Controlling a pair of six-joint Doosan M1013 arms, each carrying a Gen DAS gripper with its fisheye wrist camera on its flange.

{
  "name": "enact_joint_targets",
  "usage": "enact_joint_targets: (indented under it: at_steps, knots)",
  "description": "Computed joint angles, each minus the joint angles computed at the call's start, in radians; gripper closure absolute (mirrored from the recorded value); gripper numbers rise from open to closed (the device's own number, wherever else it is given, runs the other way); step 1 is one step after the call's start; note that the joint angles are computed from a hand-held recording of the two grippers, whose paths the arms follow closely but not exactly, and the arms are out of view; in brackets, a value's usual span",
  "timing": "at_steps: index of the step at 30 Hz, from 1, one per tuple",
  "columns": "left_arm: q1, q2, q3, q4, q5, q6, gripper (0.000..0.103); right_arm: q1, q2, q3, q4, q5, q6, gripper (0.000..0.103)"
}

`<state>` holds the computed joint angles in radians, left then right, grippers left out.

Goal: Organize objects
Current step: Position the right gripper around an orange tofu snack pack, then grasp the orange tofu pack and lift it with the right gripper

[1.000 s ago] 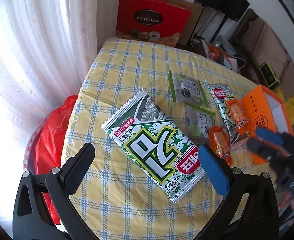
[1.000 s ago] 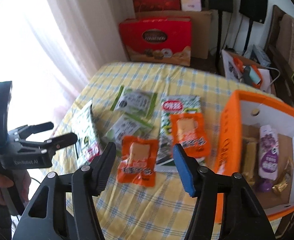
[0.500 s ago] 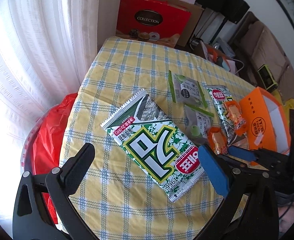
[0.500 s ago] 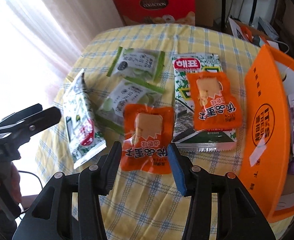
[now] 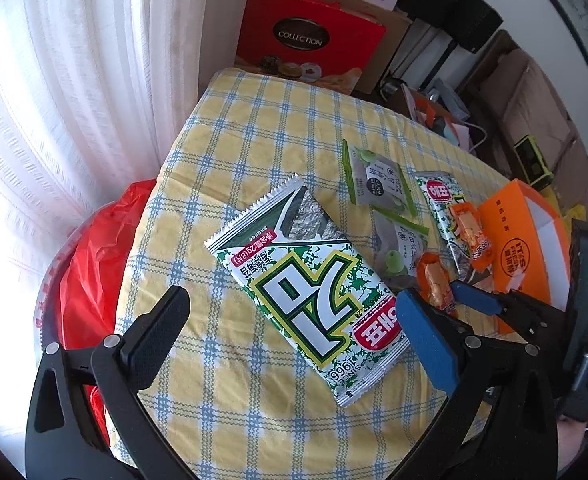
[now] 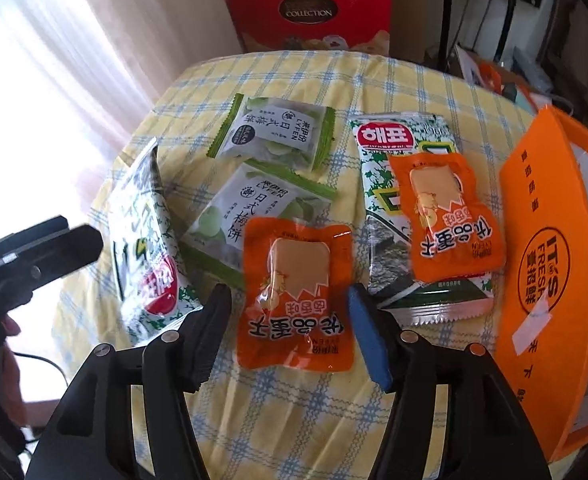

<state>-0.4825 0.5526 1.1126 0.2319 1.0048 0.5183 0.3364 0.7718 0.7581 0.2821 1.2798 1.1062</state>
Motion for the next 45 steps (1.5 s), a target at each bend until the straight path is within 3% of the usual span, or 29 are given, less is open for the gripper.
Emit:
enact_joint_targets:
  at_steps: [7, 16, 23, 36, 45]
  knots:
    - [-0.002, 0.005, -0.012, -0.012, -0.005, 0.014, 0.0, -0.017, -0.005, 0.005, 0.045, 0.006, -0.013, 0.058]
    - [-0.005, 0.031, -0.08, -0.047, -0.006, 0.051, 0.0, -0.055, -0.04, 0.017, 0.156, 0.024, -0.041, 0.058]
    - [-0.008, 0.072, -0.166, -0.086, 0.003, 0.089, 0.0, -0.085, -0.061, -0.008, 0.17, 0.001, -0.029, 0.058]
    - [-0.019, 0.213, -0.413, -0.152, 0.154, 0.162, 0.0, -0.138, -0.052, -0.076, 0.165, -0.013, 0.023, 0.058]
    - [-0.021, 0.391, -0.717, -0.193, 0.306, 0.178, 0.002, -0.168, -0.051, -0.079, 0.163, -0.027, 0.052, 0.058]
